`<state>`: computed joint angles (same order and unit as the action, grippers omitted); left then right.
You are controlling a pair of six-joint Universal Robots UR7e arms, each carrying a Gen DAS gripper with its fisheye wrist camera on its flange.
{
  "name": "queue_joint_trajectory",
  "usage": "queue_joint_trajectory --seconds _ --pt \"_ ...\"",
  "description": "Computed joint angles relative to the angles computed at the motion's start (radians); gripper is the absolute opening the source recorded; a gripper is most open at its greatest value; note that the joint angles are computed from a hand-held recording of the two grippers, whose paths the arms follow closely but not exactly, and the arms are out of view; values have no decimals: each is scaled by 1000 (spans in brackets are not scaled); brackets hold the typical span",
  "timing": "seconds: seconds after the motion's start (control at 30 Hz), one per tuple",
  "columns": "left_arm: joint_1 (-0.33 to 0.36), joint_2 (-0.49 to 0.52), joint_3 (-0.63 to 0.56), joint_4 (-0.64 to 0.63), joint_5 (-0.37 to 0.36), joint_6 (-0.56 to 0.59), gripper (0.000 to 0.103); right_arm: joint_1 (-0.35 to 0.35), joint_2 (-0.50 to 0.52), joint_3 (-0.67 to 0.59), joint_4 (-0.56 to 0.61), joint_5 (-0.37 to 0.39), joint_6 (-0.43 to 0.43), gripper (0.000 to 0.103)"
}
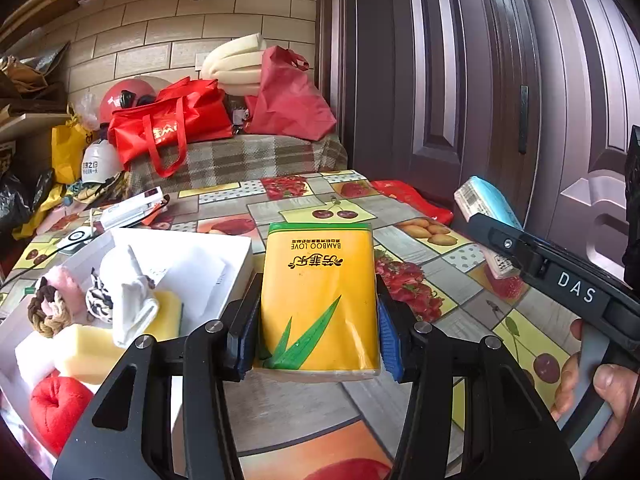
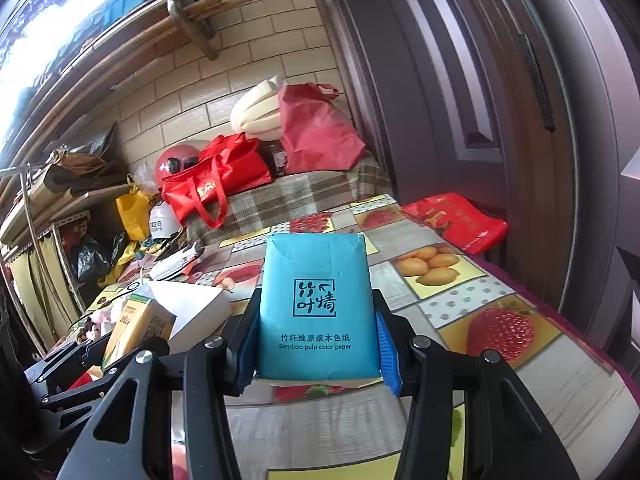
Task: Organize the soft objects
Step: 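Carry the yellow and blue tissue packs over the white tray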
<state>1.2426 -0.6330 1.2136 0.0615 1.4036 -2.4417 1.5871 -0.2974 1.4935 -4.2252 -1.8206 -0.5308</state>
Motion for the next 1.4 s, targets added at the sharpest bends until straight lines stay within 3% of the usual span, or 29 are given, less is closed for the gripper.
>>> queue_joint_trajectory --seconds 0.97,1.4 --pt "111 -150 83 -60 7 19 49 77 99 -113 125 -4 -86 49" --pt "159 -168 39 -59 -36 8 49 107 143 -187 220 -28 -127 49"
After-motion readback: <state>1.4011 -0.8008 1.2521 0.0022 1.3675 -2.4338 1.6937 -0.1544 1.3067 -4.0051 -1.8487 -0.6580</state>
